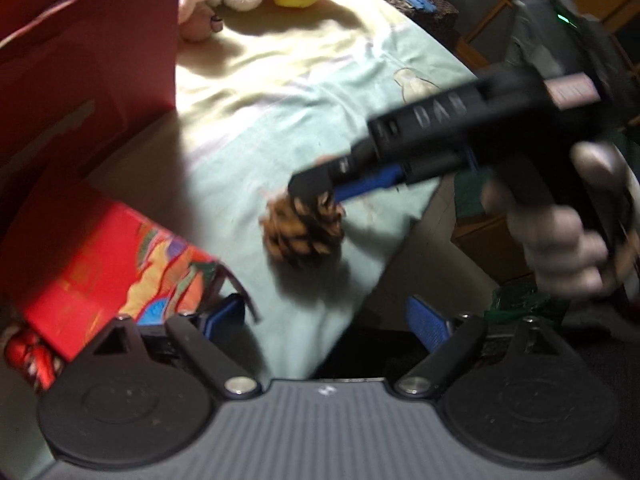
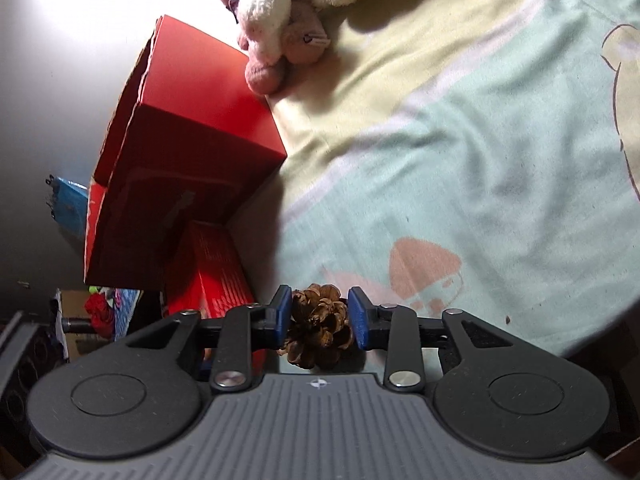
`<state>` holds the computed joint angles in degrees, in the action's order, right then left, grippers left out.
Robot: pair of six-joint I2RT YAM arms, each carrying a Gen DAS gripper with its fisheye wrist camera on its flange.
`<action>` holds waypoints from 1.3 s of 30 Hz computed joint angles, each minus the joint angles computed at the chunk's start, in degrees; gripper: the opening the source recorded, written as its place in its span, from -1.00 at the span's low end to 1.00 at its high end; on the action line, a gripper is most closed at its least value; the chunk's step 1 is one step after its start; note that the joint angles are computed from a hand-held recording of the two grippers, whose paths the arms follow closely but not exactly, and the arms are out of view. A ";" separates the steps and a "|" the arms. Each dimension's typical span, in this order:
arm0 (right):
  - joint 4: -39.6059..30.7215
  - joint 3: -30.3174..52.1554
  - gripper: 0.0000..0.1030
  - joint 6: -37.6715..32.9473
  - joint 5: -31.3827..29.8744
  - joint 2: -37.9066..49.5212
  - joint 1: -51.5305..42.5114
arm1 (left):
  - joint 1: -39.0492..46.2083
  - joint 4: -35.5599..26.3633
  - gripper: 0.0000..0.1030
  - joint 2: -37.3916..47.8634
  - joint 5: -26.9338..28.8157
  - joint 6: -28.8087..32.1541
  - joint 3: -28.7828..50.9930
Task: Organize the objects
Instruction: 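Lift the pine cone off the sheet with the right tool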
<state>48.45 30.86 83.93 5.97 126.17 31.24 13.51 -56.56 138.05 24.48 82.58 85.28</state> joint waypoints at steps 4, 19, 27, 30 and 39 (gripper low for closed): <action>1.63 1.02 -0.32 -0.54 -1.62 1.73 -1.13 | 2.34 -9.79 0.77 3.55 0.86 1.41 7.46; -4.39 2.50 -0.29 -21.61 -24.20 -2.15 -15.46 | -0.58 -10.20 0.83 -2.88 8.51 -10.31 4.82; -17.53 11.03 -0.22 -36.69 -39.66 1.95 -21.24 | -5.48 3.77 0.82 -3.13 4.96 -28.92 -1.76; -22.39 14.06 -0.21 -41.69 -44.10 3.52 -23.00 | -6.83 7.05 0.82 -3.13 3.22 -33.54 -4.16; -30.59 19.32 -0.10 -52.90 -52.89 6.53 -24.61 | -10.04 20.23 0.81 -6.60 -1.76 -45.04 -14.17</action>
